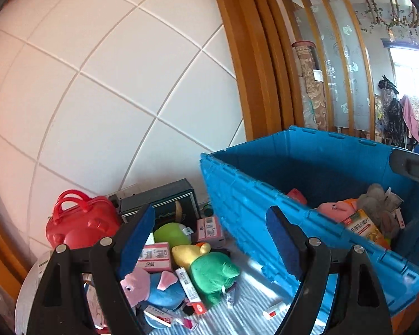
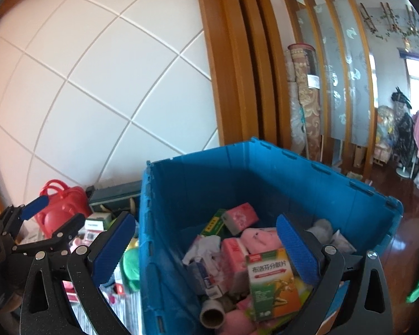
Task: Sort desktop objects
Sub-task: 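Bring both tools back from the crate to the heap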
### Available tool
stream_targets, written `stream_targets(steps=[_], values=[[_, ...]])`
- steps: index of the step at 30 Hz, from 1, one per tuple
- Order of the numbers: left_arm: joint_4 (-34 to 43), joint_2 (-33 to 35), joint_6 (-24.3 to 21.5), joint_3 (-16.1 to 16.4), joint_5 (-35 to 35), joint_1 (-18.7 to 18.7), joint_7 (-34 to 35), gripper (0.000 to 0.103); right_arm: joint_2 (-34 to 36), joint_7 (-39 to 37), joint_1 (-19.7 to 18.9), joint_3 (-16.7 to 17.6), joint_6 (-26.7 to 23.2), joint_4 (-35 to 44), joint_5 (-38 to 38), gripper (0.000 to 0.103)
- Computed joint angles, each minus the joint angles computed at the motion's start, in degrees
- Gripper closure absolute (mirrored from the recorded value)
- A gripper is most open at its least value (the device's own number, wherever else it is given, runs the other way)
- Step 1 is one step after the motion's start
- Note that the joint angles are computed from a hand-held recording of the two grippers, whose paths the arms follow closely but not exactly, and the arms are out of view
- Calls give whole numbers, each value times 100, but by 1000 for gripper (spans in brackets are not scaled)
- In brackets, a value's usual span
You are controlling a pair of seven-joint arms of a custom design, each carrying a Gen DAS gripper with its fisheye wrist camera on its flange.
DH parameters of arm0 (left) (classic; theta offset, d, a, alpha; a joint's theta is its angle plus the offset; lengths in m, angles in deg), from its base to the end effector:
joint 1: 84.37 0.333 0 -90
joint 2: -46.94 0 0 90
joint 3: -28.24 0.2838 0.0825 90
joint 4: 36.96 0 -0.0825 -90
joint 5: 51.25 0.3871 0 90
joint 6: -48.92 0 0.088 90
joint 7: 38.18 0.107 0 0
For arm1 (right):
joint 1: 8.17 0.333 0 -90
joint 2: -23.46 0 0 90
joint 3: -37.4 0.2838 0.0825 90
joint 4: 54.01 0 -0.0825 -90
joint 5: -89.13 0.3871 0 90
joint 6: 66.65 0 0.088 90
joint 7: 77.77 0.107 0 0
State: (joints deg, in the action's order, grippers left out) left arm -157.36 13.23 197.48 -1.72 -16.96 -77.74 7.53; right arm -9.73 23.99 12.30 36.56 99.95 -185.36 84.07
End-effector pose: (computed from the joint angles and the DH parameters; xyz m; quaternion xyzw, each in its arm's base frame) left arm 0.3918 -0.2578 0.6970 -0.5565 0.5994 -0.3421 0.4626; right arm 0.4136 0.1513 0.6847 -0.6416 0.5213 -0.3000 0.4760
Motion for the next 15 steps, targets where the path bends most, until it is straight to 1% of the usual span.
stream_targets(steps=[2, 6, 10, 13, 15], values=[[-365, -294, 14, 283, -141, -145, 150, 21, 67, 118, -28, 200, -38, 57, -61, 0], [-1058, -892, 3, 639, -425, -207, 530, 21, 255, 343, 92, 453, -89, 181, -117, 0], [-1684, -1401, 9, 947, -801, -194, 962, 21, 449, 591, 161, 744, -131, 283, -301, 0], [-2134, -1744, -3, 1137, -1020, -117, 1277, 21, 619, 905, 116, 1012, -158, 356, -537, 0], [-2425, -1940, 31, 1229, -1134, -29, 1462, 21, 733, 1106, 152, 1116, -118, 374, -647, 0]])
